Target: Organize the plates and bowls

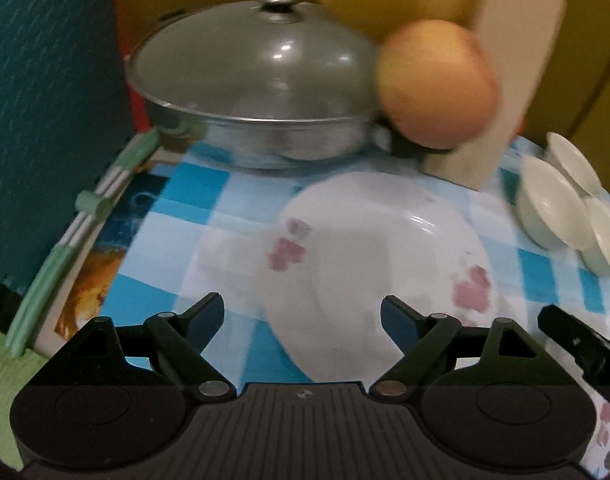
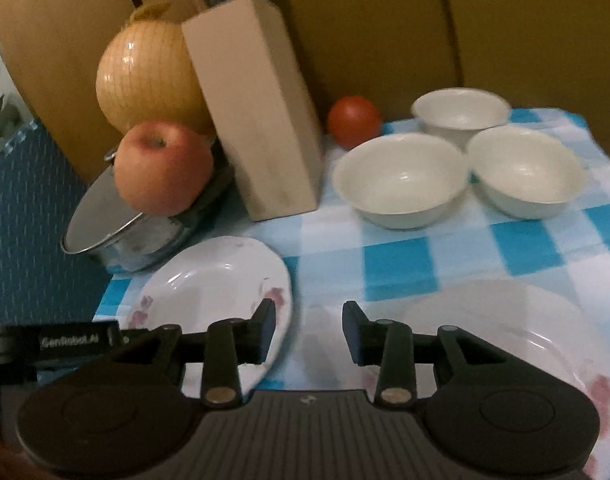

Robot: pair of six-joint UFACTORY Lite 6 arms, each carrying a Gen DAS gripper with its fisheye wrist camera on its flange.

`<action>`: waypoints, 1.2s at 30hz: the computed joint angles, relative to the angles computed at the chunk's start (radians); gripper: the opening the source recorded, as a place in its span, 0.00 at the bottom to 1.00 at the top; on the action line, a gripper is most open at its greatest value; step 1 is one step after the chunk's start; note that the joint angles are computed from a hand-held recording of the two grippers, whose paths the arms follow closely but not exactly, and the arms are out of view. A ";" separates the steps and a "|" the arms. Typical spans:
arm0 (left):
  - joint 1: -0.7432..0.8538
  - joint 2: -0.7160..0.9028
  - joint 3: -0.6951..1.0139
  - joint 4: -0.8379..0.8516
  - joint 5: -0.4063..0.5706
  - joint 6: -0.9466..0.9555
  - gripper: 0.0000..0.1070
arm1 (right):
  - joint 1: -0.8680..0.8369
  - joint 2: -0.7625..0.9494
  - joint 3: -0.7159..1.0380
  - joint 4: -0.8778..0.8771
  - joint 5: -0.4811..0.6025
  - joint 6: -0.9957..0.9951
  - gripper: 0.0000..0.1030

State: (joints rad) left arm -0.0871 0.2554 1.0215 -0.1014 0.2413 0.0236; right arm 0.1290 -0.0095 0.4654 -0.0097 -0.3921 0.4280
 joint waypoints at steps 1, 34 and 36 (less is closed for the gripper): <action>0.009 0.015 0.008 -0.016 0.001 0.020 0.84 | -0.001 0.045 0.035 -0.019 -0.001 0.016 0.36; -0.042 0.201 0.147 -0.020 -0.033 0.033 0.85 | -0.086 0.365 0.301 -0.558 -0.085 0.440 0.37; -0.042 0.197 0.144 -0.032 -0.031 0.054 0.84 | -0.082 0.354 0.294 -0.565 -0.074 0.450 0.36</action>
